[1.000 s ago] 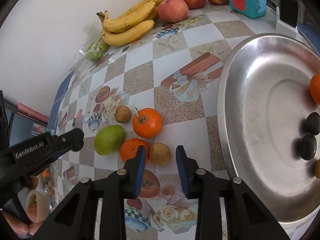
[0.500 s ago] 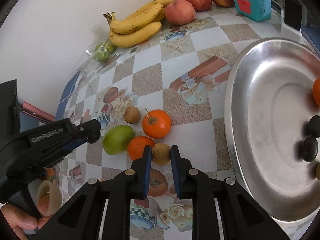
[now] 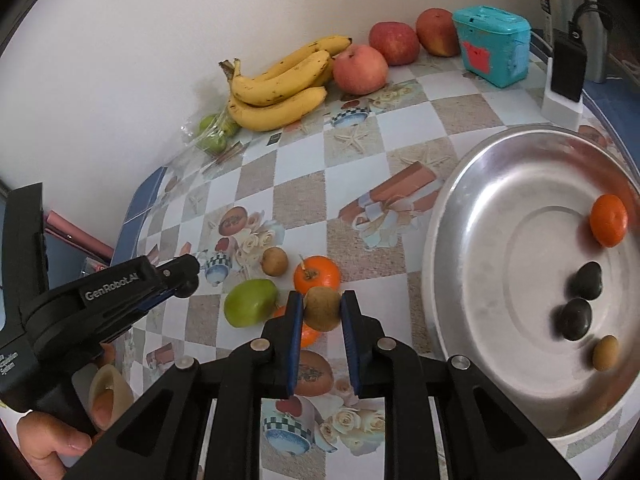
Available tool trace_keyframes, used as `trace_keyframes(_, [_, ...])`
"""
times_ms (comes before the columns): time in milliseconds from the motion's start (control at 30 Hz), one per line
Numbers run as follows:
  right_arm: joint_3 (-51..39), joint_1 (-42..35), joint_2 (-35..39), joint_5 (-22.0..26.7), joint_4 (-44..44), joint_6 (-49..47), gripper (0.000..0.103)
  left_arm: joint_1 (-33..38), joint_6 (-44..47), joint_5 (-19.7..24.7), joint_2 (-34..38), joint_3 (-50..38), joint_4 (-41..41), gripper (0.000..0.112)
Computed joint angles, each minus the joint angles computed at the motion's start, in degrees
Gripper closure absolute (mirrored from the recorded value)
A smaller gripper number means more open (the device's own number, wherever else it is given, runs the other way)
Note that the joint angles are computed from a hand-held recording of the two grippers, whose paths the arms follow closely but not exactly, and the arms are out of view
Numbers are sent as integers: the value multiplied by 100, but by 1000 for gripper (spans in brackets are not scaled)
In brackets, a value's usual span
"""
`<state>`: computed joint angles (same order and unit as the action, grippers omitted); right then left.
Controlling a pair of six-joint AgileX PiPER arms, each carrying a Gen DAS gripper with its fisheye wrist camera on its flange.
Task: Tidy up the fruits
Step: 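Carry the dark fruit with the left gripper while the right carries the kiwi over the plate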
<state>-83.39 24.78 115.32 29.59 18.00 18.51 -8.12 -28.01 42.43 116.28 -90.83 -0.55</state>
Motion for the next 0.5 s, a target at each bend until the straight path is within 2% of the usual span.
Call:
trace_keyframes(133, [164,-120,-142,-40,-122,125,83,-136,-13,11,-17,-35,23,85])
trace_keyframes(400, [684,-514,-562,-257,-1093,1070,83,-497,178,119,91,-273,-121,85])
trace_keyframes(500, [828,-661,-633,-310,-997,1020,83,-585,265,155,122,-337,-187,85])
